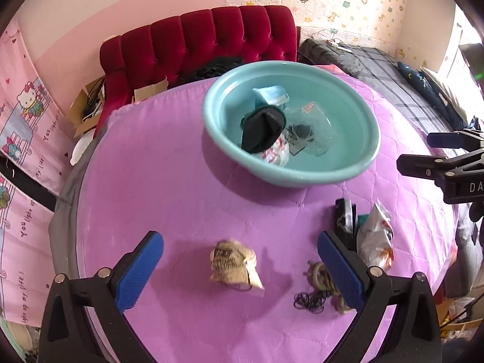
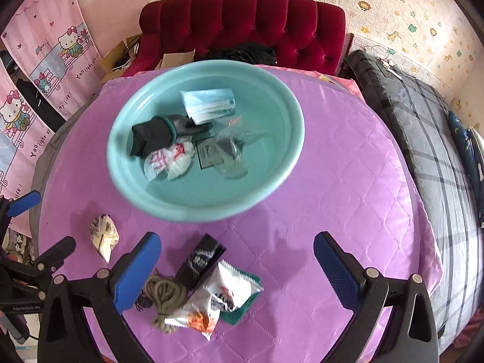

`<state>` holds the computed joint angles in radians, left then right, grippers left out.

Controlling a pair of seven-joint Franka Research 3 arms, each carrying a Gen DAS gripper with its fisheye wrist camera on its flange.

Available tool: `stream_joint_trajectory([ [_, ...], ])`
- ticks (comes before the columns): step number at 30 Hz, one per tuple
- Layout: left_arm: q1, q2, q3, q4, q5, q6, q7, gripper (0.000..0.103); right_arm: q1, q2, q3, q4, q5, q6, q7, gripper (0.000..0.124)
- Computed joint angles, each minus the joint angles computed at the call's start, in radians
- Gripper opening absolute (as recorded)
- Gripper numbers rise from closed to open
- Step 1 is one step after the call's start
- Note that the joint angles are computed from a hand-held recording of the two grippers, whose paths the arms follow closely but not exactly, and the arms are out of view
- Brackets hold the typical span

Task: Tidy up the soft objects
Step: 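Move both grippers back from the basin toward the loose items, then grasp the white snack packet with the right gripper while the left grasps the milk-powder bag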

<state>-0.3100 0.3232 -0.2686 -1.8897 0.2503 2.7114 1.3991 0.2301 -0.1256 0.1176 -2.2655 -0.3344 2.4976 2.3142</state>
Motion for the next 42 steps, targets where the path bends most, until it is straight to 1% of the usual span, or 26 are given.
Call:
stream_joint_trajectory([
  [3, -0.002, -0.029, 0.011, -0.05, 0.022, 0.023, -0.017, 0.103, 0.0, -0.023, 0.009, -0.032, -0.021, 0.01, 0.032, 0.103],
  [8, 0.022, -0.075, -0.002, -0.139, 0.0, 0.066, 0.002, 0.103, 0.0, -0.054, 0.032, -0.083, -0.046, 0.02, 0.088, 0.103],
  [11, 0.029, -0.095, -0.002, -0.182, -0.006, 0.076, 0.012, 0.103, 0.001, -0.061, 0.046, -0.11, -0.062, 0.022, 0.121, 0.103],
  [16, 0.036, -0.122, -0.002, -0.241, -0.018, 0.102, 0.008, 0.103, 0.007, -0.072, 0.054, -0.155, -0.048, 0.041, 0.151, 0.103],
  [18, 0.031, -0.131, 0.007, -0.263, -0.001, 0.118, -0.011, 0.103, 0.011, -0.072, 0.055, -0.17, -0.039, 0.052, 0.157, 0.103],
  [22, 0.035, -0.134, 0.001, -0.29, -0.002, 0.126, 0.003, 0.103, 0.016, -0.065, 0.063, -0.183, -0.045, 0.043, 0.176, 0.103],
  [24, 0.031, -0.132, 0.005, -0.303, 0.009, 0.13, -0.009, 0.103, 0.02, -0.064, 0.061, -0.192, -0.04, 0.046, 0.177, 0.103],
  [28, 0.048, -0.129, -0.014, -0.315, -0.046, 0.123, 0.015, 0.103, 0.027, -0.057, 0.057, -0.193, -0.03, 0.03, 0.169, 0.103],
  [33, 0.035, -0.118, -0.002, -0.305, -0.025, 0.106, -0.004, 0.103, 0.034, -0.032, 0.046, -0.181, -0.005, 0.024, 0.15, 0.103],
  [36, 0.043, -0.095, -0.011, -0.279, -0.056, 0.092, 0.006, 0.103, 0.036, -0.005, 0.043, -0.163, -0.013, 0.013, 0.157, 0.103],
  [38, 0.021, -0.072, 0.014, -0.25, -0.009, 0.073, -0.044, 0.103, 0.041, 0.025, 0.04, -0.139, -0.03, -0.015, 0.161, 0.103],
  [42, 0.016, -0.039, 0.013, -0.205, 0.012, 0.05, -0.059, 0.103, 0.054, 0.06, 0.012, -0.122, 0.017, 0.005, 0.142, 0.103],
])
